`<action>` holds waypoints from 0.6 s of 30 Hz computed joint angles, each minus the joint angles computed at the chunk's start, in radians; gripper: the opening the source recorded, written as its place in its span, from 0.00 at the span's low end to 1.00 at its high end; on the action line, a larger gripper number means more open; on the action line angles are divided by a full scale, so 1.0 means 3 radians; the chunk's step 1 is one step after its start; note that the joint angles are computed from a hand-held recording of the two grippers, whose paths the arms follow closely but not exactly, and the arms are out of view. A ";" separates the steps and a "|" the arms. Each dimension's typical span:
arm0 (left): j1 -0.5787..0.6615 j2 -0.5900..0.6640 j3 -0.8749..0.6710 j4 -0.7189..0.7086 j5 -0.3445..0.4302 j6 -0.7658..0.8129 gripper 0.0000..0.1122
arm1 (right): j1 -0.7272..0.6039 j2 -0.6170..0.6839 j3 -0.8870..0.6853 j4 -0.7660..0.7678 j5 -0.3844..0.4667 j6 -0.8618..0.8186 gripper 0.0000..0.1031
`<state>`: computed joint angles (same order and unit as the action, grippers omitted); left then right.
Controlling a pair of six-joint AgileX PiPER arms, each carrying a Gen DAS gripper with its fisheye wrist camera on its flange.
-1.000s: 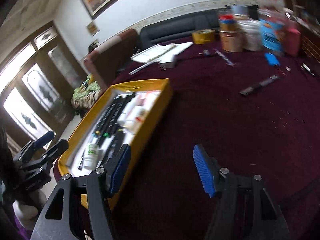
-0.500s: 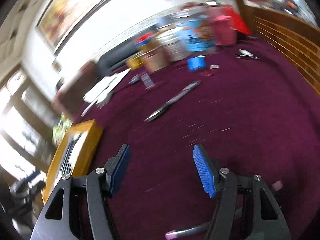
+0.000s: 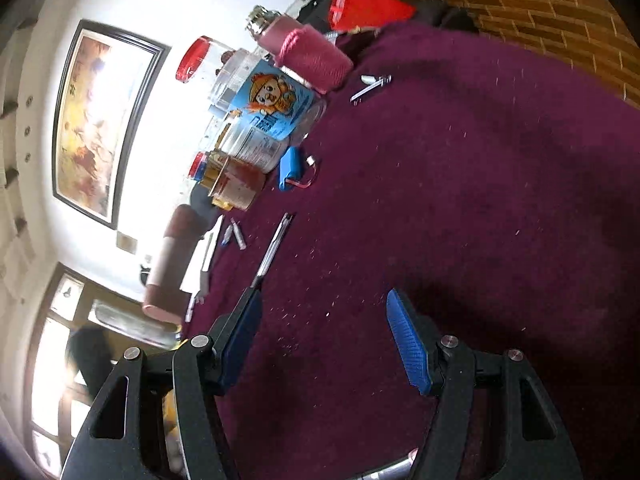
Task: Organize rigid objects
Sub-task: 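Grasp a black-gripped ballpoint pen with the left tool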
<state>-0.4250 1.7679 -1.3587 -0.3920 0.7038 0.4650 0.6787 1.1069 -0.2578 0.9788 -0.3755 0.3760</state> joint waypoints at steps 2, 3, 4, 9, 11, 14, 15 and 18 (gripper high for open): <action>-0.0153 0.0227 -0.0222 0.0272 -0.0072 -0.0219 0.71 | -0.0033 0.0029 0.0042 -0.0327 0.0007 0.0357 0.58; -0.0221 0.0375 -0.0378 0.0378 -0.0067 -0.0299 0.71 | -0.0059 0.0049 0.0066 -0.0538 0.0014 0.0573 0.58; -0.0262 0.0462 -0.0473 0.0476 -0.0066 -0.0362 0.71 | -0.0068 0.0057 0.0073 -0.0622 0.0018 0.0665 0.58; -0.0429 0.0849 -0.0889 0.0859 -0.0112 -0.0522 0.69 | -0.0162 0.0071 0.0077 -0.0789 0.0062 0.0808 0.58; -0.0465 0.0977 -0.1035 0.0970 -0.0047 -0.0566 0.46 | -0.0164 0.0075 0.0067 -0.0750 0.0078 0.0762 0.58; -0.0440 0.0965 -0.1070 0.0656 0.0073 -0.0398 0.13 | -0.0185 0.0099 0.0046 -0.0695 0.0118 0.0666 0.58; -0.0471 0.0897 -0.0954 0.0763 -0.0033 -0.0421 0.11 | -0.0211 0.0130 0.0014 -0.0704 0.0143 0.0643 0.58; -0.0444 0.0670 -0.0593 0.0708 -0.0132 -0.0281 0.07 | -0.0199 0.0123 0.0004 -0.0583 0.0160 0.0496 0.58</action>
<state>-0.5583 1.9691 -1.5366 -0.1797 0.6643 0.3809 0.6189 1.1439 -0.2567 0.8038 -0.3274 0.5248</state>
